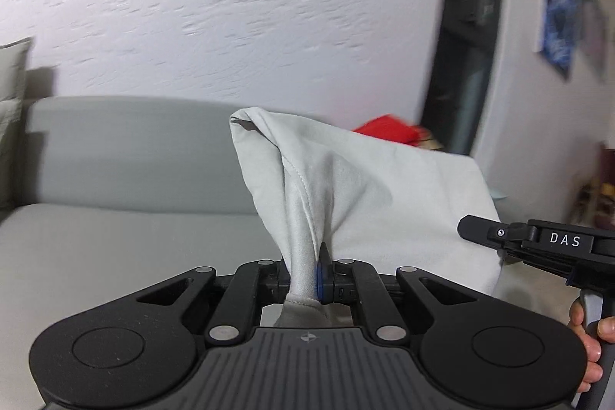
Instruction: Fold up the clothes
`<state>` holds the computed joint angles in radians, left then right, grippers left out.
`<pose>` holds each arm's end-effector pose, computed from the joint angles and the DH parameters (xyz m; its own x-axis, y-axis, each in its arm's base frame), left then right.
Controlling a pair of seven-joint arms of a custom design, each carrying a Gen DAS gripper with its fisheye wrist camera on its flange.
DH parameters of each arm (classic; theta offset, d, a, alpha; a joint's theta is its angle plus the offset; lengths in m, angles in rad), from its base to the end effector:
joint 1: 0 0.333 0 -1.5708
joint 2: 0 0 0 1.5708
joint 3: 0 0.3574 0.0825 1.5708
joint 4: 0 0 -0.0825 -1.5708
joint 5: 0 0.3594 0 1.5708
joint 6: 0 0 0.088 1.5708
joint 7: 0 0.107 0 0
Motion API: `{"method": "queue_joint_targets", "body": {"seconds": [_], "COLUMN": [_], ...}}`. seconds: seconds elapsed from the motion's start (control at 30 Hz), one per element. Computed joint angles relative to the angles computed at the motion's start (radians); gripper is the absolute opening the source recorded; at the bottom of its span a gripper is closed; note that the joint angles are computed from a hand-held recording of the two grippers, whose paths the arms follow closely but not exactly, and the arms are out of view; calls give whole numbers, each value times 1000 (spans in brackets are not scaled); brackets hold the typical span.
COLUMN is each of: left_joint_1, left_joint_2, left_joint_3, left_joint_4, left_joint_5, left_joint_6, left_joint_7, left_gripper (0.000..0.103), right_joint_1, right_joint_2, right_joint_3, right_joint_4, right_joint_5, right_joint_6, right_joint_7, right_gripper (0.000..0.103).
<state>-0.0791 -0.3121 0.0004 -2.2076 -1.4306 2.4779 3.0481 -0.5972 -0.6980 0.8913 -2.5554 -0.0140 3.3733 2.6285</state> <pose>0.4659 -0.0333 0.6183 -0.6470 -0.7410 0.1795 -0.3659 0.0953 -0.9257 0.3574 0.2174 0.6020 -0.0870 -0.8778 -0.4710 -0.2155 0.4782 -0.8514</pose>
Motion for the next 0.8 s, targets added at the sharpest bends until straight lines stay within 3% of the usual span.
{"method": "queue_joint_targets", "body": {"seconds": [0.17,0.27,0.37,0.47,0.63,0.67,0.7,0.73,0.8], "left_joint_1": [-89,-141,-188,-223,-255,-259,-264,-274,-305], "left_joint_2": [-20,27,89,155,293,333,377,433,518], "left_joint_3": [-93,-142,-183,-214,-251,-261,-270,-278,-258], "left_joint_4": [-25,5,45,99,234,269,305,346,391], "left_joint_5": [-45,-19,-11,25,122,171,233,338,564], "left_joint_6": [32,59,111,160,223,239,258,292,355], "left_joint_7": [1,-71,-113,-175,-290,-343,-407,-507,-743], "left_gripper": [7,7,7,7,7,8,16,25,31], "right_joint_1": [121,136,138,106,22,5,-7,-23,-63], "right_joint_2": [-239,-311,-336,-296,-126,-82,-33,16,120], "right_joint_3": [-196,-271,-346,-393,-431,-433,-440,-442,-431], "right_joint_4": [-142,-182,-222,-235,-193,-177,-158,-138,-100], "right_joint_5": [-13,-49,-98,-134,-154,-150,-144,-136,-122], "right_joint_6": [-165,-253,-289,-267,-175,-160,-150,-143,-150], "right_joint_7": [-4,6,-3,-8,-42,-50,-60,-66,-72], "right_gripper": [4,4,4,4,4,4,4,5,10]}}
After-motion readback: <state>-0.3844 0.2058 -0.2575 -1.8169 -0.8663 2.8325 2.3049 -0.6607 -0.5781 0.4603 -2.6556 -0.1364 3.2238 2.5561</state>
